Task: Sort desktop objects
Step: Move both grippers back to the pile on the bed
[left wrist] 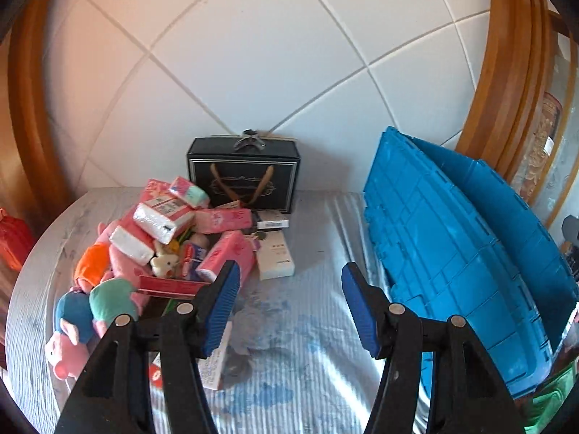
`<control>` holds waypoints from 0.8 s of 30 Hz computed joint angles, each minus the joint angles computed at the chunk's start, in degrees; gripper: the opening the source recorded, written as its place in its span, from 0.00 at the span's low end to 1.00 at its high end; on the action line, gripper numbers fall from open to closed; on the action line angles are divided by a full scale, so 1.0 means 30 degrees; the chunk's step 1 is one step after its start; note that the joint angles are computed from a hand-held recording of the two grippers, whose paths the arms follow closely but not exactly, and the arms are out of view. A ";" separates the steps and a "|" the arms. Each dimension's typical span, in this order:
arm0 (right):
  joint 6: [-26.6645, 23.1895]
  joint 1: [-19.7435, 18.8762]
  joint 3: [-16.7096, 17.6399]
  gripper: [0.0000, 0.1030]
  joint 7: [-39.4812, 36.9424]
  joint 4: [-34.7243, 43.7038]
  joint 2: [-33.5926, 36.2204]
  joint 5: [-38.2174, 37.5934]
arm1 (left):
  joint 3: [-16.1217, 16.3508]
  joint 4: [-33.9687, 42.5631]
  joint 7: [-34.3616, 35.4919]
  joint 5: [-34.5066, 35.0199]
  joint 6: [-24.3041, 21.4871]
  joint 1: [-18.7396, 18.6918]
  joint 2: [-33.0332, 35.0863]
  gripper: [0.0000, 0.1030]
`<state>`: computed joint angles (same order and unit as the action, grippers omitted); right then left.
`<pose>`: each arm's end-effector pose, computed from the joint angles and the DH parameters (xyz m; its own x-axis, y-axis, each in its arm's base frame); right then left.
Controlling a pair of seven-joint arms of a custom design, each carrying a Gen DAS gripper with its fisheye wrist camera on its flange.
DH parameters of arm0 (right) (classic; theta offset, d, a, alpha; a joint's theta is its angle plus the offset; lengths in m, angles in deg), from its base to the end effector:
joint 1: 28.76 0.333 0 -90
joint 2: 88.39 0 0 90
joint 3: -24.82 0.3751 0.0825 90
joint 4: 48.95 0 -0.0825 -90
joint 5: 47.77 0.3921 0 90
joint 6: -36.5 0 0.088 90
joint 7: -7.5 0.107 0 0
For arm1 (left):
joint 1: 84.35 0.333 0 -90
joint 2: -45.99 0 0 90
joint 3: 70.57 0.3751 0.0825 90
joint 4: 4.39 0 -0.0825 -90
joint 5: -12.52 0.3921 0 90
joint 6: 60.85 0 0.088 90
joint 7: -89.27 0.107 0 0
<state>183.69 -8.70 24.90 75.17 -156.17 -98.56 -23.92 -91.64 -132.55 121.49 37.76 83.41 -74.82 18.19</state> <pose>0.5210 0.1843 0.7481 0.5181 -0.8487 -0.1064 -0.5552 -0.2391 -0.7966 0.4301 -0.1339 0.6790 0.4266 -0.8921 0.1488 -0.5288 -0.3795 -0.7592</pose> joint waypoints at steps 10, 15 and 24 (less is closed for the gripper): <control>0.5620 0.3592 0.0530 1.00 -0.1139 -0.4057 -0.1562 0.1734 | 0.1571 -0.5714 0.1821 -0.1199 -0.1322 0.0560 -0.5367 0.56; 0.8700 0.5113 0.0599 1.00 -0.0110 -0.6258 -0.1614 0.1342 | 0.1870 -0.8675 0.2760 -0.2161 -0.0657 0.1464 -0.7680 0.56; 0.8253 0.4578 0.2291 1.00 0.6064 -0.7248 0.1296 -0.2976 | 0.1924 -1.1853 0.5754 -0.4040 0.2581 0.1618 -0.6032 0.56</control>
